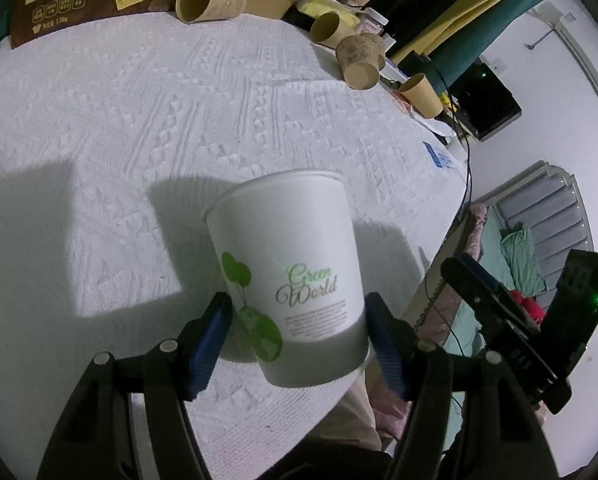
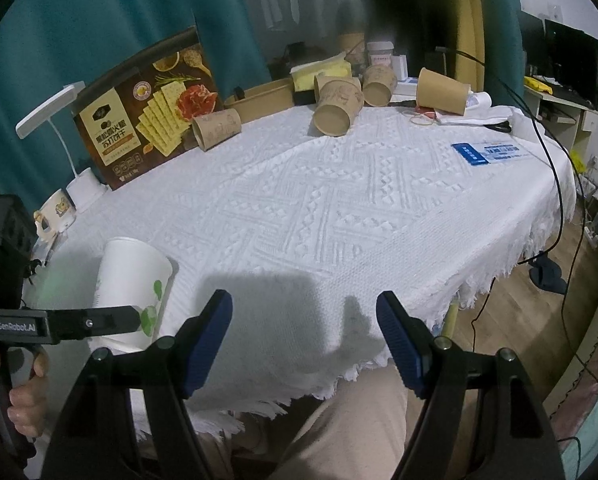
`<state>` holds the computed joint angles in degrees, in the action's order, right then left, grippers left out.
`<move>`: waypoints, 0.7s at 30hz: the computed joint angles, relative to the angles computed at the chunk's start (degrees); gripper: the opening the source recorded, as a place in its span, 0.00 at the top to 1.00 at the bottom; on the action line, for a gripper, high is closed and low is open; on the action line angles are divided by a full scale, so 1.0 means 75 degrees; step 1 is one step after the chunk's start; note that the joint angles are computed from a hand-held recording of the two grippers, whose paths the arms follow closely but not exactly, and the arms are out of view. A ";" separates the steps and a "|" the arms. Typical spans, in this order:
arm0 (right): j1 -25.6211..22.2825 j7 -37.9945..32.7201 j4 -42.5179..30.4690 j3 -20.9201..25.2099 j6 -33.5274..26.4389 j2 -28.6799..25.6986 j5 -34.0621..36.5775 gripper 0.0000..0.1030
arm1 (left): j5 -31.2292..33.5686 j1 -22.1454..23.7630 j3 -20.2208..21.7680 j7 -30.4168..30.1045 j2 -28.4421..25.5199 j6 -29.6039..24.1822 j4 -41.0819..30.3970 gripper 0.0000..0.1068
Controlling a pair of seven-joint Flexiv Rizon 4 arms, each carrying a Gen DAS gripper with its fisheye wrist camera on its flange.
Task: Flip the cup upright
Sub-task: 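Lift the white cup with the left gripper and rotate it upright, then bring the white cup to the right gripper and grasp it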
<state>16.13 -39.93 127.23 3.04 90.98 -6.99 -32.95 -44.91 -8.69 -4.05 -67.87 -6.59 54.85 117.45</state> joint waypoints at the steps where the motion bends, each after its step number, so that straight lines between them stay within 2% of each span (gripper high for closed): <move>1: 0.0003 -0.0007 -0.0006 0.0001 -0.0002 -0.0005 -0.0003 0.30 | 0.0009 0.0001 0.0002 -0.0008 0.0001 -0.0014 -0.0006 0.36; 5: -0.0037 -0.0146 -0.0083 0.0130 -0.0108 -0.0028 0.0217 0.30 | -0.0387 -0.0026 -0.0048 0.0309 0.0076 0.0008 0.0083 0.22; 11: -0.0208 -0.1294 -0.0527 0.0740 -0.0504 -0.0136 0.1318 0.30 | -0.1106 -0.0170 0.0016 0.0855 0.0474 0.0326 0.0349 0.22; 15: -0.1065 -0.4329 -0.1756 0.2433 -0.1369 -0.0439 0.4369 0.30 | -0.1490 -0.0297 0.0154 0.1320 0.0893 0.0746 0.0630 0.21; 18: -0.1147 -0.5541 -0.2518 0.2770 -0.2172 -0.0568 0.5258 0.30 | -0.1364 -0.0402 0.0304 0.1508 0.1282 0.1467 0.0992 0.21; 21: -0.1292 -0.6806 -0.3481 0.3145 -0.3340 -0.0801 0.6417 0.30 | -0.1064 -0.0415 0.0469 0.1375 0.1542 0.1963 0.1305 0.21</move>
